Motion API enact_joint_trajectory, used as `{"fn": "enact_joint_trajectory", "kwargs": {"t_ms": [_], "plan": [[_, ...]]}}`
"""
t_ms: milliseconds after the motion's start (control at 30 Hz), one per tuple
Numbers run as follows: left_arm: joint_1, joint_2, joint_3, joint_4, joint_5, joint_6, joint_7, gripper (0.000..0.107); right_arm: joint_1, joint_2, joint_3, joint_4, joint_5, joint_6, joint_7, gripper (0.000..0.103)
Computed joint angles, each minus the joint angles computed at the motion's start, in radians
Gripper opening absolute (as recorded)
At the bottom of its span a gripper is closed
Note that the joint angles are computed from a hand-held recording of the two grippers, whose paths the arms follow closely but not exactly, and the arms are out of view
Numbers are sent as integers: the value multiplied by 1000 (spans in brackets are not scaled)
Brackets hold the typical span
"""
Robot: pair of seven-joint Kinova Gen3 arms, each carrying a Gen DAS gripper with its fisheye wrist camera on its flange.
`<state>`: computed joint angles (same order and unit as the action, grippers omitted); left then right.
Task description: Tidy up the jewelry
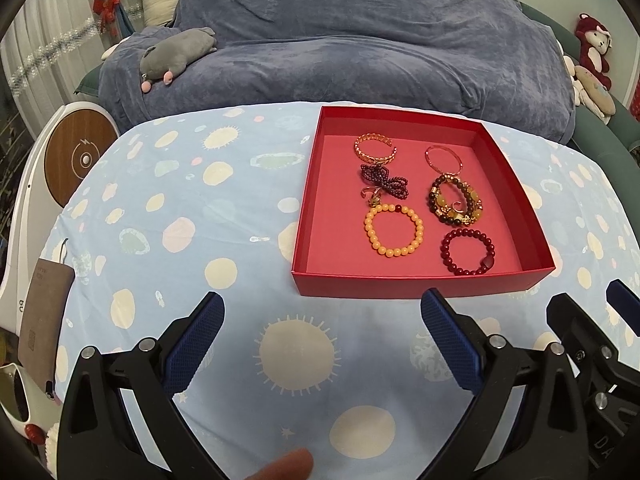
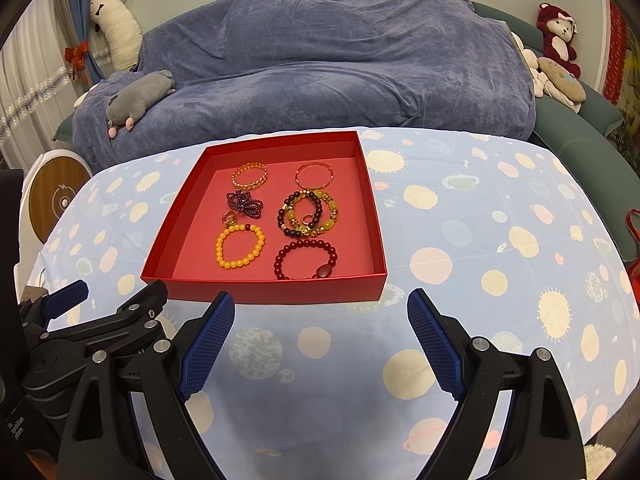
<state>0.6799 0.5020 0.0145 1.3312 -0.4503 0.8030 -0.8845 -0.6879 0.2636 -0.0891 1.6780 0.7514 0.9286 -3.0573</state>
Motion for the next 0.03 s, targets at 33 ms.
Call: {"fn": "enact_joint_trajectory", "kwargs": {"t_ms": [33], "plan": [[-1, 2, 2, -4, 0, 2, -4, 94, 0, 1, 0, -2, -2, 1, 1, 84]]}}
